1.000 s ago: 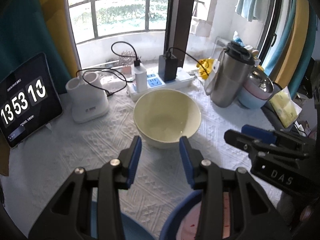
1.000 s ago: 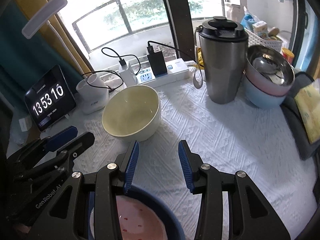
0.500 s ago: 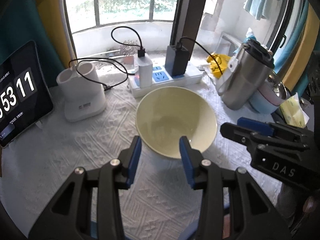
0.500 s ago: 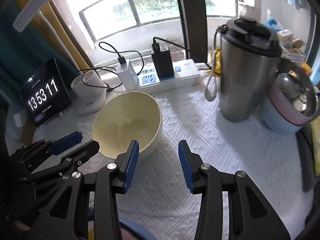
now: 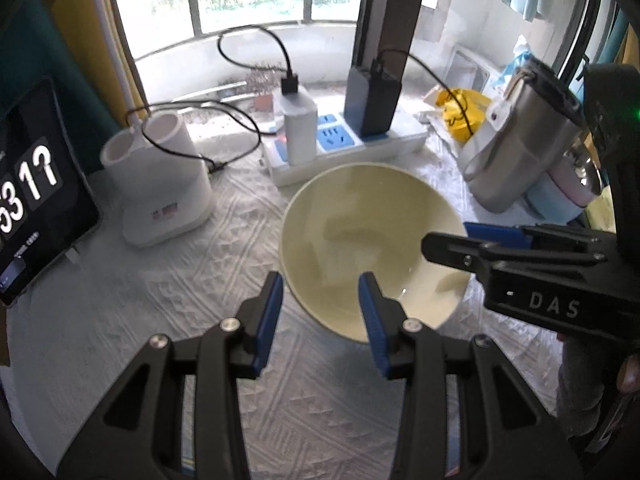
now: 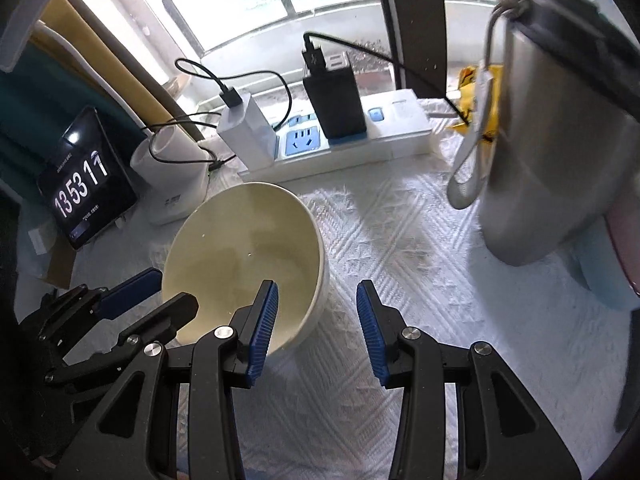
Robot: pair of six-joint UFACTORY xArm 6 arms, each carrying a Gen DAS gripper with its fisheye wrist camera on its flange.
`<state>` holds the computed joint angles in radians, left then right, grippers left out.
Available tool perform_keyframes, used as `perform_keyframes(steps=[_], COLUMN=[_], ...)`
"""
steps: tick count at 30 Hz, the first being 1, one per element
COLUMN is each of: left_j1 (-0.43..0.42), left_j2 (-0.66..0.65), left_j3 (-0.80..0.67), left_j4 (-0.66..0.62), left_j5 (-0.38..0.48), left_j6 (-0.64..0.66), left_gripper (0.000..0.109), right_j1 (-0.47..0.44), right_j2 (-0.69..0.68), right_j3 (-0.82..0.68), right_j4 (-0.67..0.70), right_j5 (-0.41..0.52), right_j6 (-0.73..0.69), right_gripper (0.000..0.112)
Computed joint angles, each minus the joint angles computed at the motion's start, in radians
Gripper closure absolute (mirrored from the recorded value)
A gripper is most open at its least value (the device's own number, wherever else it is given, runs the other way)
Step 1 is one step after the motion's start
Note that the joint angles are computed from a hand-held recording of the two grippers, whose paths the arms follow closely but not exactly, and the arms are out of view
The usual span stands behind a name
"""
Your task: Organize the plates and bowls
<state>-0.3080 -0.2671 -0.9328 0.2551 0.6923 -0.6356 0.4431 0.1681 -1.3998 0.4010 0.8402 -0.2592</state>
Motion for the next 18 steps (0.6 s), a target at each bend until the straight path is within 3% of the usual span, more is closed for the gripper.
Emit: perform_keyframes(steps=[11, 15, 18], left_j1=[0.023, 0.033, 0.028], left_j2=[0.068, 0.081, 0.086], left_j3=[-0.022, -0.018, -0.012], left_j4=[-0.068, -0.099, -0.087], left_j5=[-0.004, -0.027, -0.043], left_j6=[0.069, 0.089, 0.100], left_gripper=[0.068, 0.068, 0.070], right_j1=[-0.010, -0.023, -0.026], right_j2=[0.097, 0.138, 0.145], right_j3=[-0.104, -0.153, -0.158], right_j4=[0.028, 0.079, 0.083], right_j5=[0.091, 0.161, 0.157], right_j6=[-0.004, -0.023, -0.023], right_gripper=[0.070, 0.080, 0.087])
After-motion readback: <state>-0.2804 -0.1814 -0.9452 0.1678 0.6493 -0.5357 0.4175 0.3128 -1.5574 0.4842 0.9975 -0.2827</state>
